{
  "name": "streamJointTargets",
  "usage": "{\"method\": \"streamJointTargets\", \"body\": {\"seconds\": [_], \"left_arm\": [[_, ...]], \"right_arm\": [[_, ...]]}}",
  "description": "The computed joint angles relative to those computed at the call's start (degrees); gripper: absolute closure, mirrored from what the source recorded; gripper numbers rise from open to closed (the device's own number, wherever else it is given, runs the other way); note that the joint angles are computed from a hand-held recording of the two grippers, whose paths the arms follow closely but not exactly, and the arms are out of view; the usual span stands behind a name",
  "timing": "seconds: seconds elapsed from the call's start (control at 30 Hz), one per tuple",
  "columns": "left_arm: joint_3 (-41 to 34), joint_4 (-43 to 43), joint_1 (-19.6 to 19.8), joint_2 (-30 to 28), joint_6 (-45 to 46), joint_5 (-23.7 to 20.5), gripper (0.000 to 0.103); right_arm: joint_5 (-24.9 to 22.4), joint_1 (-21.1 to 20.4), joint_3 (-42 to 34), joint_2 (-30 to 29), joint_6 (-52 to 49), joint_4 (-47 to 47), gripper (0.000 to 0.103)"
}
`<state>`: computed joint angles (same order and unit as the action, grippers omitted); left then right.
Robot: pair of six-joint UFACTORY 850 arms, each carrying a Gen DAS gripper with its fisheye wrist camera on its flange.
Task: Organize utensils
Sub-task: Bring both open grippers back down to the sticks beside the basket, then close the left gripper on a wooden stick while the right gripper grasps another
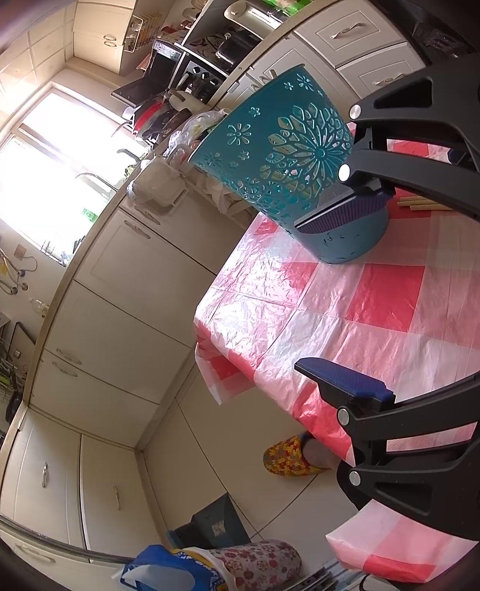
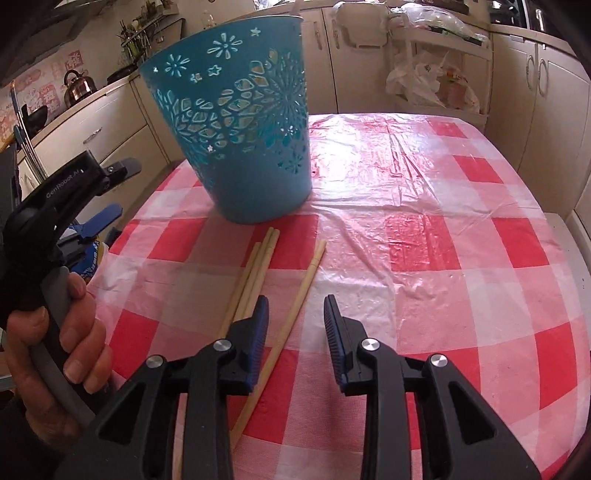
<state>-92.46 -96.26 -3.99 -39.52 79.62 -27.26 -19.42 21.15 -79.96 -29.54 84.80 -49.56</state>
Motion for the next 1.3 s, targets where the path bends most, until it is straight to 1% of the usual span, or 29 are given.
{"method": "streamJointTargets", "body": {"seconds": [0.1,0.17,0.2,0.27,0.3,0.37,0.4,0.47,0.57,0.63,0.67,0.8,0.9,0.97,1.07,1.17,1.3], "left_arm": [[-0.16,0.67,-0.06,-0.10,-0.78,0.15,0.037],[-0.25,1.25,-0.10,-0.15,-1.25,0.23,0.036],[-0.32,1.61,-0.12,-0.19,-1.56,0.22,0.036],[-0.37,2.16,-0.02,-0.24,-2.07,-0.16,0.036],[-0.60,4.80,-0.01,-0.21,-4.42,-0.53,0.036],[-0.28,14.27,-0.36,0.65,-10.97,-1.53,0.036],[0.35,19.71,-0.85,1.38,-13.42,-2.22,0.036],[2.12,27.08,-2.06,3.03,-14.54,-2.57,0.036],[5.02,33.90,-4.37,5.49,-12.71,-1.57,0.036],[6.75,39.09,-6.15,6.80,-13.51,1.73,0.036],[7.24,41.27,-6.74,7.12,-14.12,2.53,0.036],[7.21,49.88,-7.98,6.89,-20.48,2.56,0.038],[6.45,54.32,-8.25,6.51,-23.94,2.47,0.038],[6.42,54.97,-8.45,6.48,-23.02,2.18,0.038],[6.69,52.27,-8.13,6.69,-19.57,1.26,0.038],[6.64,53.51,-8.27,6.62,-20.39,1.45,0.039],[7.32,57.50,-9.07,7.02,-22.33,4.15,0.050]], "right_arm": [[0.86,-0.33,-1.09,-0.93,-0.79,1.21,0.072],[1.21,-0.60,-1.77,-1.46,-4.17,4.50,0.072],[0.42,-0.55,-2.30,-1.80,-6.69,6.48,0.073],[-1.86,-0.10,-2.97,-2.10,-8.50,6.39,0.079],[-1.71,-0.21,-2.66,-1.84,-9.25,7.12,0.081],[-1.61,-0.42,-1.61,-1.04,-9.81,7.41,0.091],[-1.82,-0.46,-0.98,-0.63,-9.43,6.64,0.091],[-1.82,-0.75,0.53,0.34,-8.50,5.26,0.093],[-0.94,-1.56,3.15,2.07,-6.48,3.85,0.093],[0.16,-2.12,4.61,3.03,-5.67,3.60,0.093],[0.61,-2.27,5.11,3.35,-5.34,3.41,0.093],[2.32,-2.80,6.17,4.02,-6.28,4.21,0.093],[2.86,-3.14,6.09,4.03,-8.64,6.36,0.093],[2.90,-3.17,5.96,3.95,-9.48,7.04,0.093],[3.35,-3.15,6.46,4.24,-8.39,6.04,0.093],[3.65,-3.19,6.71,4.37,-7.97,5.57,0.093],[3.58,-3.26,6.46,4.27,-9.73,7.03,0.093]]}}
